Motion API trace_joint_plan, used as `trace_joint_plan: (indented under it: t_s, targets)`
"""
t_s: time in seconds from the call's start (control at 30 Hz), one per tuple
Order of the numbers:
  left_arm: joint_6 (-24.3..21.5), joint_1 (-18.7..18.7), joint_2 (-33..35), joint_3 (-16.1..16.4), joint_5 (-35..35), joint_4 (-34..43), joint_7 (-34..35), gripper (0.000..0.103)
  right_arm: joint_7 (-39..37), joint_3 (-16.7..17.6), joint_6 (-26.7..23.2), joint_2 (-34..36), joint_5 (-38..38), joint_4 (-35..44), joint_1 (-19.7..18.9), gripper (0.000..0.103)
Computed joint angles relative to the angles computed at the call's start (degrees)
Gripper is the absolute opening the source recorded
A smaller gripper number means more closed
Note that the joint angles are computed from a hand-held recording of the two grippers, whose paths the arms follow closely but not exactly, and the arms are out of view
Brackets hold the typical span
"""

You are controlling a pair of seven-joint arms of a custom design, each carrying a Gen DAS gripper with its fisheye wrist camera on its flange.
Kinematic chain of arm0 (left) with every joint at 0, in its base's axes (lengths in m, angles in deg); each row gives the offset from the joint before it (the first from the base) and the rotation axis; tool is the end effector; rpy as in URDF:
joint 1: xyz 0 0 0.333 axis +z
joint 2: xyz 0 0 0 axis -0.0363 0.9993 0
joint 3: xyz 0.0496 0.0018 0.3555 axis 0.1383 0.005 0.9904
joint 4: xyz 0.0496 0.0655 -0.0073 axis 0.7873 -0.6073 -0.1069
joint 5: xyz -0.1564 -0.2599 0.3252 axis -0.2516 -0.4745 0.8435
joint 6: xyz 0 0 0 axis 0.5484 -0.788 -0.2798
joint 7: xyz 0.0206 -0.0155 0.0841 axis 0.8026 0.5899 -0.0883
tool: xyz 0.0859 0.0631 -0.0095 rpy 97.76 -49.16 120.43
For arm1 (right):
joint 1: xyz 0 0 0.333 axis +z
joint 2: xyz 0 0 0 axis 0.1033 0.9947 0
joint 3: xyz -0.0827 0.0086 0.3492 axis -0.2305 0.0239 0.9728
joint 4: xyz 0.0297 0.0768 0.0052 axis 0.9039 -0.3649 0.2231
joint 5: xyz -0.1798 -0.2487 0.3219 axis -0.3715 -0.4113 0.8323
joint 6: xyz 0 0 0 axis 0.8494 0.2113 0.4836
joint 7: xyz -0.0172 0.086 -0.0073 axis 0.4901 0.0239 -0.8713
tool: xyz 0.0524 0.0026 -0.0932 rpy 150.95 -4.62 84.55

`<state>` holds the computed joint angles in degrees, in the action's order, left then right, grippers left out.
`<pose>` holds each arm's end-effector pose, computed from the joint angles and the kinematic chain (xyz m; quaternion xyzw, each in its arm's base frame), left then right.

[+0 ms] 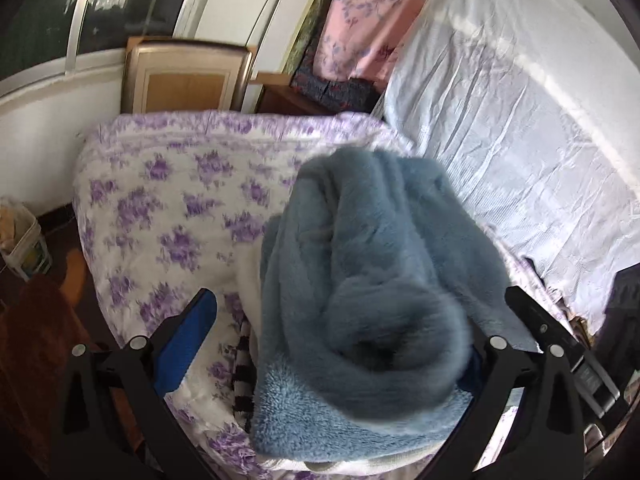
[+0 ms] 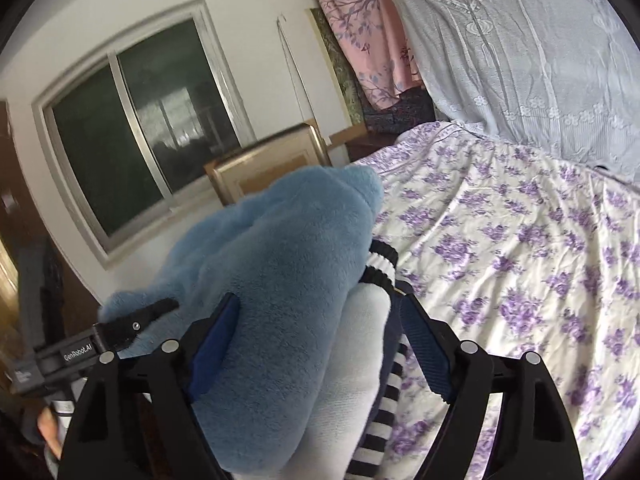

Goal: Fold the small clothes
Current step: 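Lower the bundle onto the stack and open both grippers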

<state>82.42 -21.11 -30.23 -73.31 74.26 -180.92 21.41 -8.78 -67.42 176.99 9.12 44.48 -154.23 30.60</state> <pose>0.3543 -0.3173 0.4489 -0.8403 0.3422 -0.3277 0.2634 0.5145 0.2817 0.4654 -0.8080 0.3408 -0.0366 0.4793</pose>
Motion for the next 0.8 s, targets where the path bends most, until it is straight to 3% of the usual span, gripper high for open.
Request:
trace_joint_plan:
  t_s: [0.1,0.2,0.4,0.6,0.8]
  targets:
    - [2.1,0.7,1.6,0.0,2.1,0.0,-2.2,0.099,-1.3,0.4,3.1,0.8,0.6,0.3,0.3,0.09]
    - [0.7,-0.3,1.6,0.3,-0.5,0.6,-0.1,0.099,3.9,-0.2,0.8,0.4,-4.4,0.6,-0.5,0.09]
    - [-19.4,-4.6,6.4,-2.6,-7.5,10.1,10.9,0.098,-0.3,-1.1,0.9,-4.5,-2.6,-3.3,-0.2,0.091]
    - [-31.1,-9.1,6.8,-3.7,-10.6,13.9,14.6,0.098,4.0,-2.9,-2.6,-8.5,-6.3,-6.4,-1.2,0.092]
    - [-42.0,-12.9,7.4,-5.4,-12.3,18.1,14.8,0.098,10.4,-5.2,-9.1,-14.4,-10.2,-8.9,-2.6,0.095]
